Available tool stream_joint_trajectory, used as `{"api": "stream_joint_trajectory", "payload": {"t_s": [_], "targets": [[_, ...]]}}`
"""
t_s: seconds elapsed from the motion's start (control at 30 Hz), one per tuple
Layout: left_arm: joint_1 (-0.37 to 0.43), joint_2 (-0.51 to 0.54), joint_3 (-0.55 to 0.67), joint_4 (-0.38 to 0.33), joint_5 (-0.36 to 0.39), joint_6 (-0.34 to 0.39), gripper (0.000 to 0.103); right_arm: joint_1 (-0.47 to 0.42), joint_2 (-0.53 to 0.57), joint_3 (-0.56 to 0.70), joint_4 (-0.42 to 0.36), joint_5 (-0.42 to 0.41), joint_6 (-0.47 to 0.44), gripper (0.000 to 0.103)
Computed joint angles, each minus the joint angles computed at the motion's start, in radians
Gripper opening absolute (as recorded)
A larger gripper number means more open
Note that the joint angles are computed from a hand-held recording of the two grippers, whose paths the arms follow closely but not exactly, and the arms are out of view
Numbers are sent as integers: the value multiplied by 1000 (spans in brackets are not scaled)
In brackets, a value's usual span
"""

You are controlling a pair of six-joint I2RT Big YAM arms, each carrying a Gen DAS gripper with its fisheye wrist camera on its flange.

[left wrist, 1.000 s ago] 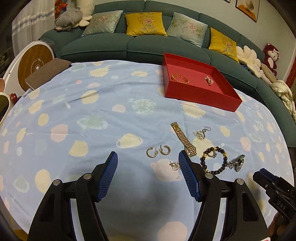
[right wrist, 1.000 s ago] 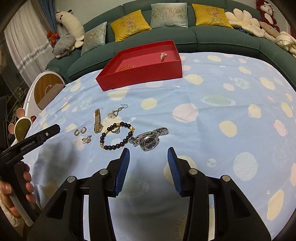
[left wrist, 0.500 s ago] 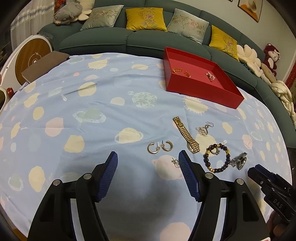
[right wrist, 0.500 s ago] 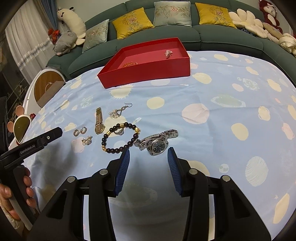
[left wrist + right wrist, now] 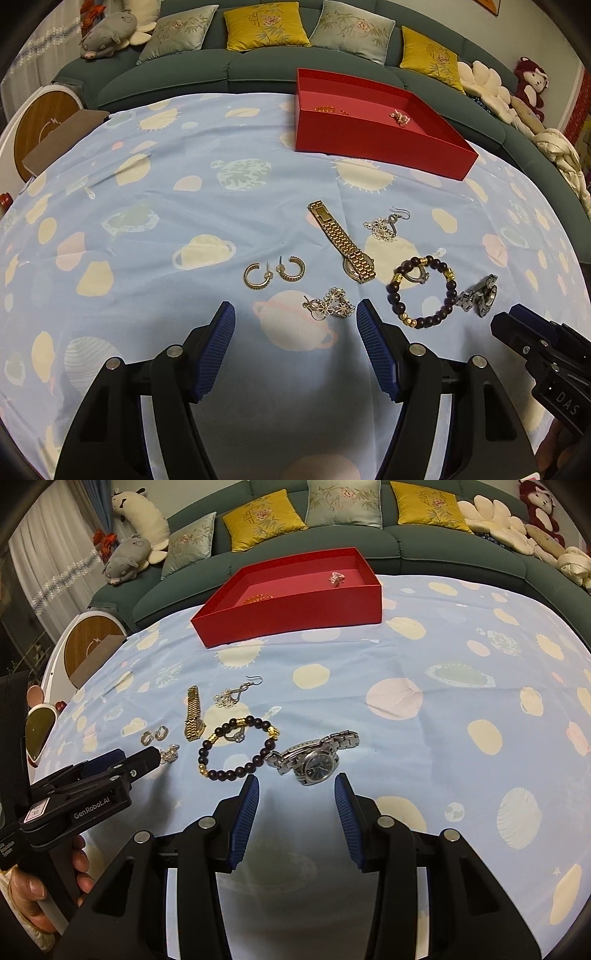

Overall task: Organize jewelry
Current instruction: 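Grasp the silver pendant with the left gripper while the right gripper reaches the silver watch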

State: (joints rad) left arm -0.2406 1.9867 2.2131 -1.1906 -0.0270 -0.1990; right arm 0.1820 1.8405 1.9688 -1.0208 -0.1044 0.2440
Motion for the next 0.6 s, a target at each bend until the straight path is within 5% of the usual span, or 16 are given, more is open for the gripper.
{"api": "stream_joint_trajectory", "payload": {"t_s": [0.37,0.47,0.6], "targets": [[-20,30,13,18,-52,39,58,8,60,57,-9,44,32,51],[-16,31,17,26,-49,35,46,9,69,65,-6,56,36,51],[-8,26,10,33,-15,44,13,11,69,62,4,53,35,43]]}}
